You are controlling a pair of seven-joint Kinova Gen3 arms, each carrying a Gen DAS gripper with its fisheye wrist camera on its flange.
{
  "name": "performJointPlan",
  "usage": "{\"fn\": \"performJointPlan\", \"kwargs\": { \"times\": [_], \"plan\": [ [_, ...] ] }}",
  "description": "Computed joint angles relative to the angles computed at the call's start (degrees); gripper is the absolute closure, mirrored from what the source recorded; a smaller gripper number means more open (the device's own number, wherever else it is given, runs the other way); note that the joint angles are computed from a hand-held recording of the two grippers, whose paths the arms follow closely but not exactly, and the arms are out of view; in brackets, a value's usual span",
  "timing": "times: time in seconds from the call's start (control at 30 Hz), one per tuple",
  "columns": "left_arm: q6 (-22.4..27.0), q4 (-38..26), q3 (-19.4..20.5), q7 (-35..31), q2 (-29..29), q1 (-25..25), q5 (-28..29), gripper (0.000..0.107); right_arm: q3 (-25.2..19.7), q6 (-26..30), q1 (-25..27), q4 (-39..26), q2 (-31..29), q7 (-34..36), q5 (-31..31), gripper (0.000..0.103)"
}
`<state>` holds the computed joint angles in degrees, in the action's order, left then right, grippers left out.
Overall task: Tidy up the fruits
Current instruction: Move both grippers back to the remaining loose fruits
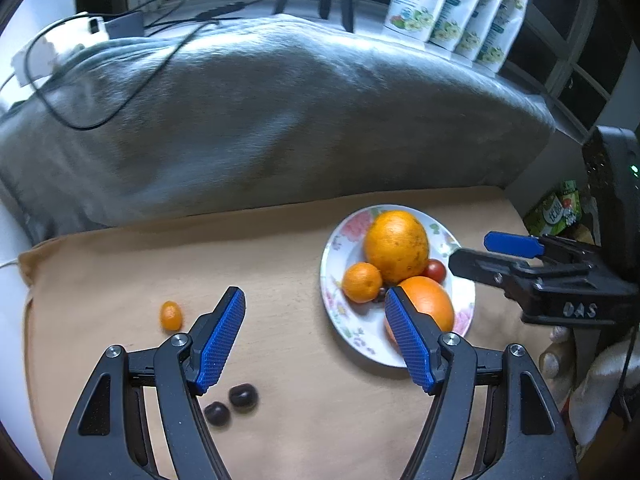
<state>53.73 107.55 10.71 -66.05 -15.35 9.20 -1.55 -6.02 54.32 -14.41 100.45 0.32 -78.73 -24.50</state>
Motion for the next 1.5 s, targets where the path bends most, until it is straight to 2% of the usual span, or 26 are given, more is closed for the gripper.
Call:
{"fn": "performJointPlan", "kwargs": {
  "times": [0.13,0.33,0.43,0.63,0.83,1.0,1.13,1.2,1.3,1.5],
  "plan": [
    [0.22,1.76,-2.44,-0.41,-2.80,-0.97,1.25,0.035,-1.30,-1.72,-1.64,0.04,-0.93,1.82,-0.06,0.019],
    [2.79,2.77,-7.65,-6.58,-5.96,-3.70,2.69,0.035,-3.29,-4.76,-5.30,0.96,-3.30,1.81,1.61,0.019],
    [3.77,3.64,-11.59,-10.32,-7.35,-5.47,4.47,0.035,-4.57,-4.34,-7.61,0.49,-2.93,0.73,3.17,0.019],
    [5.53,5.56,-14.14,-14.40,-8.82,-9.12,6.22,0.041,-5.49,-2.58,-10.37,-0.17,-1.25,1.76,2.28,0.019],
    [7.13,8.85,-14.49,-17.59,-10.88,-9.76,8.88,0.051,-6.07,-1.02,-11.52,-1.58,1.97,4.05,0.07,0.020],
    [8.23,12.02,-14.89,-16.46,-13.75,-10.58,11.59,0.054,-6.80,2.39,-12.05,-4.50,5.58,7.40,0.82,0.028],
    [9.73,14.30,-14.87,-15.09,-16.13,-11.25,12.33,0.061,-7.67,4.53,-12.96,-6.95,8.50,9.31,1.53,0.034],
    [10.89,15.27,-14.93,-14.37,-17.50,-11.48,12.47,0.061,-8.10,5.88,-13.54,-7.98,9.91,10.24,1.99,0.042],
    [11.83,16.88,-14.32,-12.91,-18.96,-12.04,12.26,0.061,-8.75,7.33,-14.98,-9.22,12.14,10.95,3.32,0.048],
    [12.43,19.87,-14.06,-10.55,-20.80,-12.30,12.77,0.062,-9.15,8.14,-17.17,-10.18,14.38,10.38,5.26,0.054]
  ]
}}
